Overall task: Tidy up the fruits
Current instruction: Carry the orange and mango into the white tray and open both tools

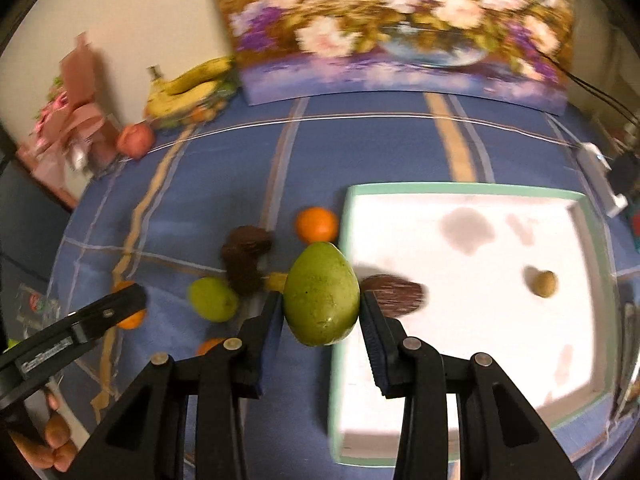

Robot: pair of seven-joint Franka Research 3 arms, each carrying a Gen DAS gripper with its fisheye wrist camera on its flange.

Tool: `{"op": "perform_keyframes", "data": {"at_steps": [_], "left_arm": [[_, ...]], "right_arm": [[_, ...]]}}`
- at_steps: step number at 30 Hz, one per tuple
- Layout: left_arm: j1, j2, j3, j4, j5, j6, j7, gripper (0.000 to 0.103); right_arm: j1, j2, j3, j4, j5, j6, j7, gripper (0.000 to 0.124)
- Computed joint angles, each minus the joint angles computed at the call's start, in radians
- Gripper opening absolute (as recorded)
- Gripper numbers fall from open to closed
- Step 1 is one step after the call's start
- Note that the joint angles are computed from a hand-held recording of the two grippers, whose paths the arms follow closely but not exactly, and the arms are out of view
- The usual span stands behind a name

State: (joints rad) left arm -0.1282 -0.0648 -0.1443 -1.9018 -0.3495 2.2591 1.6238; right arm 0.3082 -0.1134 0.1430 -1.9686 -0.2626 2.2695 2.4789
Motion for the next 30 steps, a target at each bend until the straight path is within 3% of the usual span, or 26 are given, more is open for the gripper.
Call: {"op": "perform_keyframes", "data": {"at_steps": [17,30], "left_arm": [[-0.094,-0.010,-0.055,-0.009,-0.009,-0.043,0.136,0.036],[-0.163,-0.013,-0.081,-0.035,-0.042,-0.024,0.241,0.036]], "right_arm": [[-0.126,-0.201,-0.003,-0.167,-0.001,-0.168,0.117,0.040],[-0.202,-0.311,0.017,-0.233,-0.019,-0.212,0.141,0.040]]}}
